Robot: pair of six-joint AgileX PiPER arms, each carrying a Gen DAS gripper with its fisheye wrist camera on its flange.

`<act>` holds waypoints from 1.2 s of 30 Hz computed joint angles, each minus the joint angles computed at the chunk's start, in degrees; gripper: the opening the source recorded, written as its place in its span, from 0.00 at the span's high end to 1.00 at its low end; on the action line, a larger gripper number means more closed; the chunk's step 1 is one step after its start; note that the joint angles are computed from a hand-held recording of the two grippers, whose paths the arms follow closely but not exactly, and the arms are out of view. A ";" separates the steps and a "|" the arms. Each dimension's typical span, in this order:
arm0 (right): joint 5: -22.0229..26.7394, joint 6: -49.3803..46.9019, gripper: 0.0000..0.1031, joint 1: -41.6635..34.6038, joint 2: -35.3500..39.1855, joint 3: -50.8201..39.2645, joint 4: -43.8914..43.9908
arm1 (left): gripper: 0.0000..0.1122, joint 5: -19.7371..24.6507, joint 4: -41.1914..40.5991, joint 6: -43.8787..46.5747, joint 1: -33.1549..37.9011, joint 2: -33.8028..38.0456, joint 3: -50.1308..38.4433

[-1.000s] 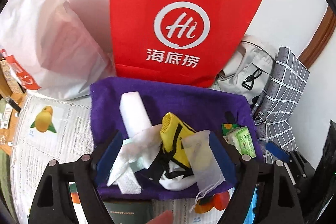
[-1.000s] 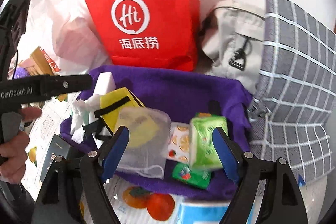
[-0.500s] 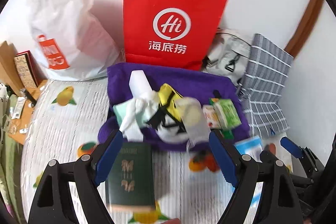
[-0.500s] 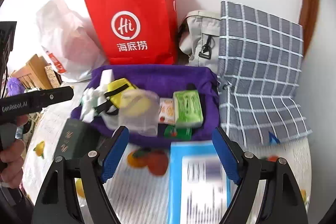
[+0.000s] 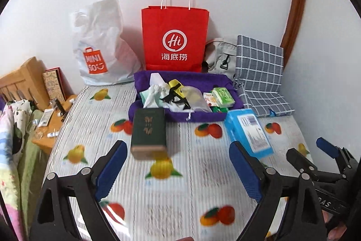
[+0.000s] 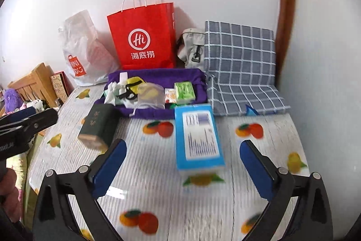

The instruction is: Organize soft objects

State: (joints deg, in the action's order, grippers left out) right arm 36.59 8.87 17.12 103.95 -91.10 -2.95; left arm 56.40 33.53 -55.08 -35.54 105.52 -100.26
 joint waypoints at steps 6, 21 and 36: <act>-2.35 3.20 0.01 0.33 -9.41 12.02 -1.77 | 0.16 0.79 6.35 -8.12 -6.85 -6.63 9.00; -3.82 6.53 0.01 1.63 -20.08 22.70 -4.60 | 0.16 4.23 11.89 -16.19 -14.29 -11.13 14.26; -3.51 7.26 0.01 2.04 -21.98 23.76 -5.10 | 0.16 4.77 12.01 -16.63 -14.74 -11.90 14.77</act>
